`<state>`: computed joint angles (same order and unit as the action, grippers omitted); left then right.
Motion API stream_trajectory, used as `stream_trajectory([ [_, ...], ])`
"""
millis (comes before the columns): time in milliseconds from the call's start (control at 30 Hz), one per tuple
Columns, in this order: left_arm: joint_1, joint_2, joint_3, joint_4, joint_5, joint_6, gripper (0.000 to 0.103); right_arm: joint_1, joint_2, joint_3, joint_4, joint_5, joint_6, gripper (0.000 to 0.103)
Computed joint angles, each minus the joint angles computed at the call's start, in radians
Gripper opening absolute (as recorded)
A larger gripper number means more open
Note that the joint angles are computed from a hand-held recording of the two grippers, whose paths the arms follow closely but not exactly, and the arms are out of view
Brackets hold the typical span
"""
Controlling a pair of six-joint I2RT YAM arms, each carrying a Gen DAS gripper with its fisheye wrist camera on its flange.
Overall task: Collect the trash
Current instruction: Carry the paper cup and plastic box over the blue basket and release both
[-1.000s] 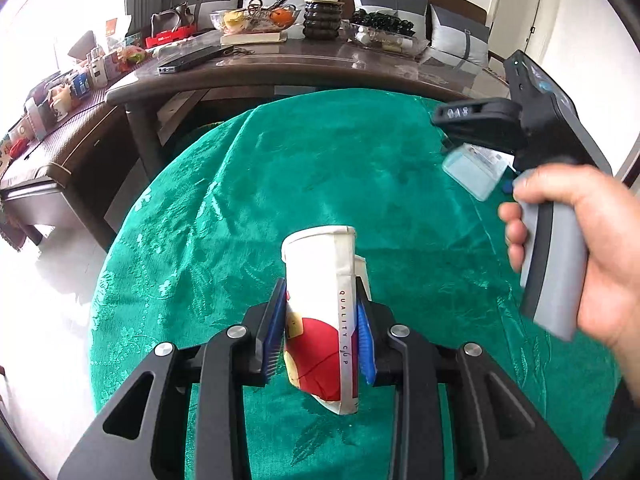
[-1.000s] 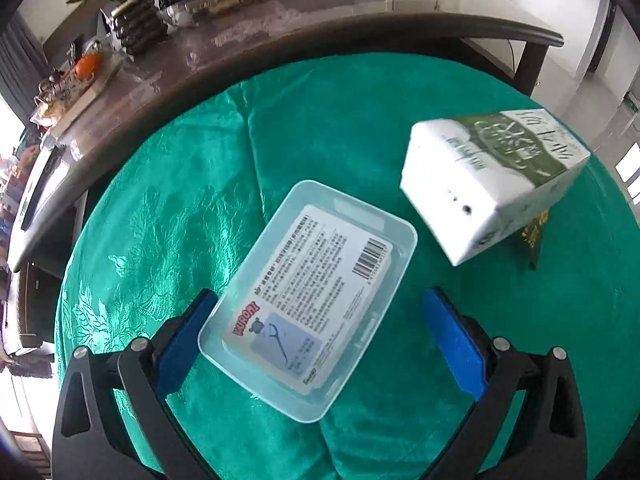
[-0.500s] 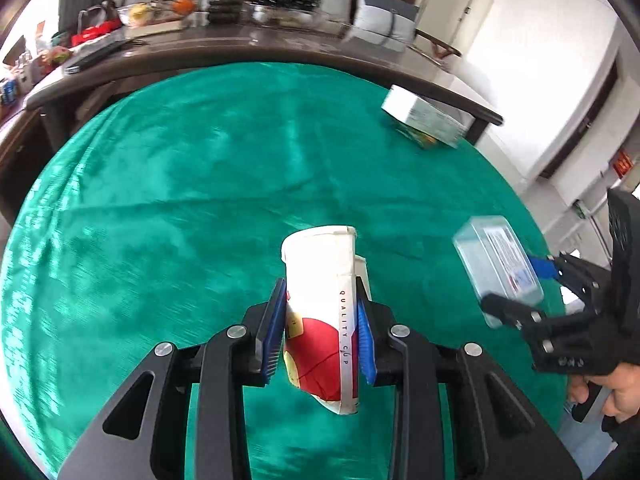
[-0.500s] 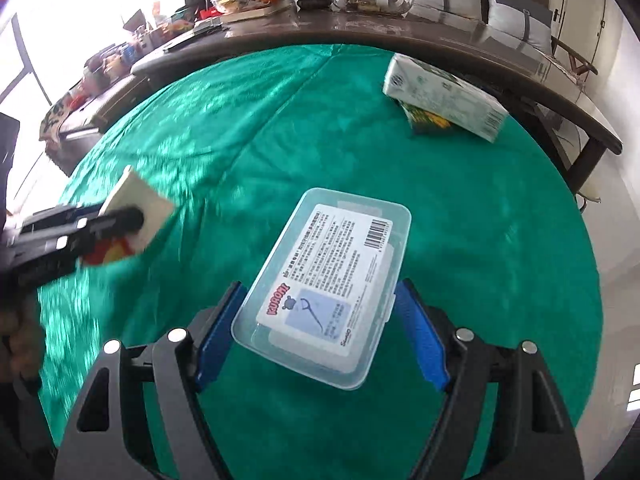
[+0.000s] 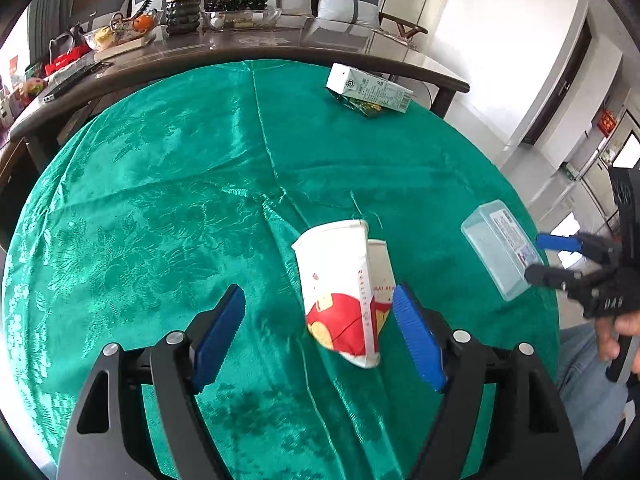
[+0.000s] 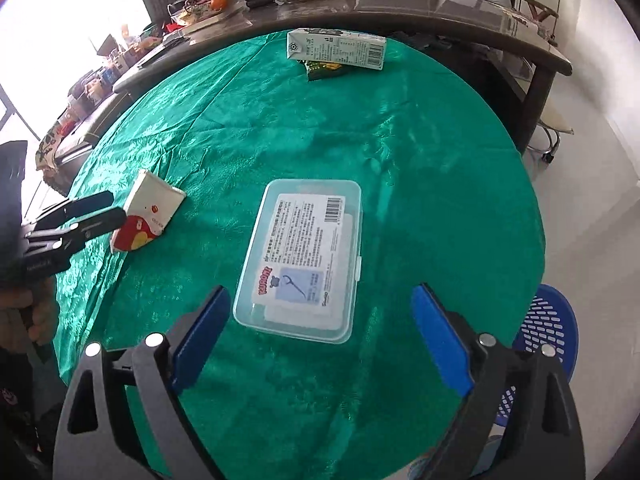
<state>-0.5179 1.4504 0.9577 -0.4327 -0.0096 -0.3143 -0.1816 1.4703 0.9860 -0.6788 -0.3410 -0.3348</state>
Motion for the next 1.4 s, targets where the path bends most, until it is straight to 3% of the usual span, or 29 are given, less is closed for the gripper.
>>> stream_trajectory([
  [200, -0.011, 0.064, 0.080, -0.060, 0.017, 0.015, 0.076, 0.102, 0.091, 0.094, -0.027, 0.122, 0.052, 0.089],
  [300, -0.043, 0.132, 0.133, -0.098, -0.039, 0.018, 0.076, 0.119, 0.133, 0.129, -0.037, 0.165, 0.069, 0.089],
  [367, -0.055, 0.156, 0.152, -0.107, -0.077, 0.011, 0.070, 0.108, 0.145, 0.140, -0.043, 0.163, 0.072, 0.089],
  [400, -0.057, 0.161, 0.158, -0.113, -0.088, 0.009, 0.059, 0.093, 0.145, 0.143, -0.046, 0.141, 0.065, 0.079],
  [433, -0.057, 0.166, 0.165, -0.119, -0.089, 0.009, 0.046, 0.081, 0.145, 0.146, -0.058, 0.113, 0.055, 0.060],
  [467, -0.052, 0.168, 0.167, -0.120, -0.075, 0.011, 0.037, 0.073, 0.141, 0.147, -0.064, 0.106, 0.051, 0.061],
  [533, -0.048, 0.164, 0.167, -0.117, -0.066, 0.007, 0.033, 0.060, 0.116, 0.136, -0.063, 0.100, 0.038, 0.061],
  [800, -0.109, 0.158, 0.242, -0.117, -0.048, -0.018, 0.030, -0.082, 0.032, 0.129, -0.107, -0.058, -0.037, 0.061],
  [1100, -0.263, 0.377, 0.553, -0.182, -0.059, -0.058, 0.030, -0.367, 0.085, 0.211, -0.161, -0.176, -0.172, 0.061],
  [1400, -0.431, 0.730, 1.094, -0.368, -0.113, -0.049, 0.030, -0.625, 0.239, 0.359, -0.209, -0.234, -0.276, 0.061],
])
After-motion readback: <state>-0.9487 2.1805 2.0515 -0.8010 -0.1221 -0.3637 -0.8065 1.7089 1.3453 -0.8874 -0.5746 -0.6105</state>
